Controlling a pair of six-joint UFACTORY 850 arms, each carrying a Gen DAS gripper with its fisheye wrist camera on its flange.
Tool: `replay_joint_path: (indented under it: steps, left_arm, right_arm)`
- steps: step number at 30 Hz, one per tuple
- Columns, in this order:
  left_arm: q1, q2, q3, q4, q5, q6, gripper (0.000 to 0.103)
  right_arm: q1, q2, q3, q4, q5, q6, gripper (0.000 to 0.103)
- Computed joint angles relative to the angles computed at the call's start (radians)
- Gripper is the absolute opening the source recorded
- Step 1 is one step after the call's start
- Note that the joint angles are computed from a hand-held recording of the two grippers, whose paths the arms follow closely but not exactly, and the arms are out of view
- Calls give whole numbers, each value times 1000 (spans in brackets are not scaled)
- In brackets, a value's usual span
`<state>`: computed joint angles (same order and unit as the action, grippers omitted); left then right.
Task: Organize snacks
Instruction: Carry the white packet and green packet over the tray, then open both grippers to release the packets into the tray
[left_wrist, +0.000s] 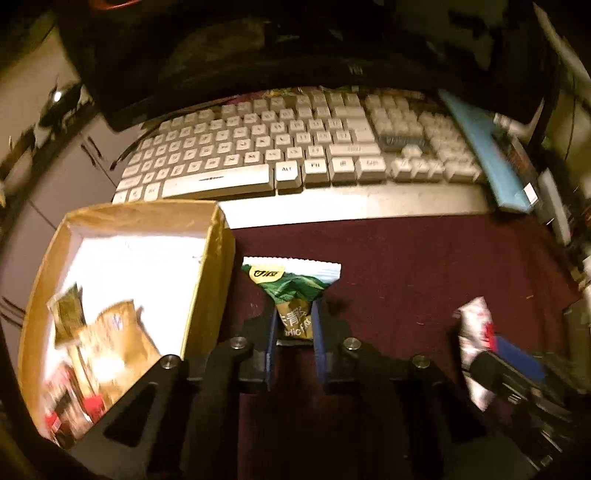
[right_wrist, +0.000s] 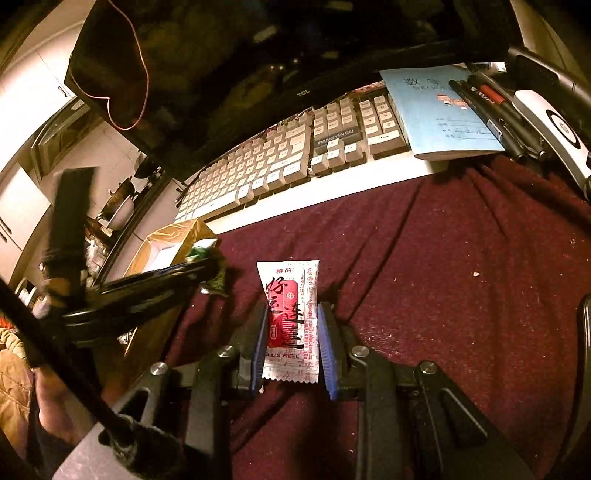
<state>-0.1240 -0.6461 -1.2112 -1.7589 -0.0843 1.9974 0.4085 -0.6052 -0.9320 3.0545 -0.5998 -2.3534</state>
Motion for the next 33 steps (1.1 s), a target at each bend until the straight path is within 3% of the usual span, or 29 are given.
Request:
replay_joint_path:
  steps: [6,11,14,18,24,27,30,33]
  left_arm:
    - [95,149,172,3,-228,-76,19]
    - [209,289,321,-178,-337,63,18]
    - [300,296,321,-89,-386,-59,18]
    - [371,294,310,-182,-365,-2,18]
    - [440,224,218,-139,-361,-95,18]
    - [441,161,144,-68,-316,-169,19]
    - [433,102,83,31,-279,-279,19]
    - [421,70,50,79,-253,-318,19]
  right_arm:
    - [4,14,19,-45,-46,-8,25]
    - [37,30,8,-106,-51,-6,25]
    - [73,29,-39,-175,-49,8,25]
    - [116,-13,-166,-288,22,54,25]
    - [151,-147,-435,-563,168,295,25]
    - [174,-214,-553,-685,258,416,25]
    - [181,-264,-627,-847,294,572,25]
    - [196,-298,-676,-848,365,567,25]
